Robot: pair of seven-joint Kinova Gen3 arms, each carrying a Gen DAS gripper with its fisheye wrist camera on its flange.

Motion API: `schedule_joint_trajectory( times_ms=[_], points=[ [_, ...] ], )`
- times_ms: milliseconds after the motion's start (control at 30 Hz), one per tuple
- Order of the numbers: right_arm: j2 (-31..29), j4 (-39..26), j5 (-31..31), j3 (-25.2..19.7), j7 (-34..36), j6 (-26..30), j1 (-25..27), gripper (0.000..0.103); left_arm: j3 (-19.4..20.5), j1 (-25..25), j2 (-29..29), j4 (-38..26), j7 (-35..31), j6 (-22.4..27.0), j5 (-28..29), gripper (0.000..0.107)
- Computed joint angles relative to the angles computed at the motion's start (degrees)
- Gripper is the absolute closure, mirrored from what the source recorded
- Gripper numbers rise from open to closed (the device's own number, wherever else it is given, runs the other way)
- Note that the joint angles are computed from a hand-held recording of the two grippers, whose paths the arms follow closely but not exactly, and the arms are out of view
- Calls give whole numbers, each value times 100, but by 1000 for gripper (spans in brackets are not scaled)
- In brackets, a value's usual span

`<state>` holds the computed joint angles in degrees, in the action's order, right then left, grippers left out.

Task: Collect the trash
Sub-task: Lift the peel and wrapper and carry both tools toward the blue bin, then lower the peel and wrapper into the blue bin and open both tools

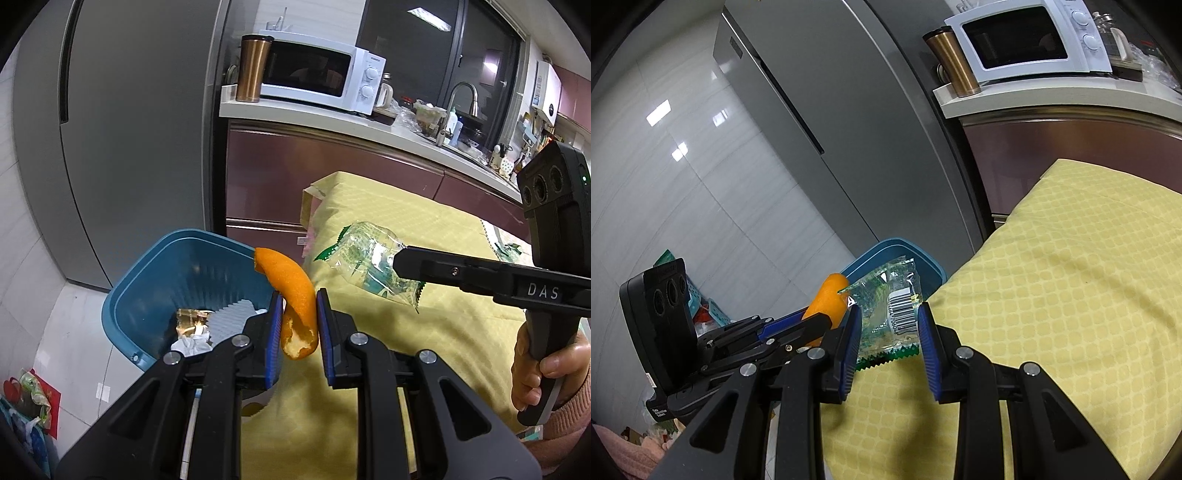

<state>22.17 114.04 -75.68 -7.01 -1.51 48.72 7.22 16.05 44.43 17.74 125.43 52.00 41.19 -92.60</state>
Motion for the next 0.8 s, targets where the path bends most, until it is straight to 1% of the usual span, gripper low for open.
schedule_joint_trajectory(
  times_ms=[500,800],
  points=[
    [16,-195,202,-144,-264,-283,-247,74,-38,-130,-25,133,46,5,23,89],
    [100,-434,533,-302,-646,-566,-458,74,-84,-230,13,198,108,-36,42,89]
  ],
)
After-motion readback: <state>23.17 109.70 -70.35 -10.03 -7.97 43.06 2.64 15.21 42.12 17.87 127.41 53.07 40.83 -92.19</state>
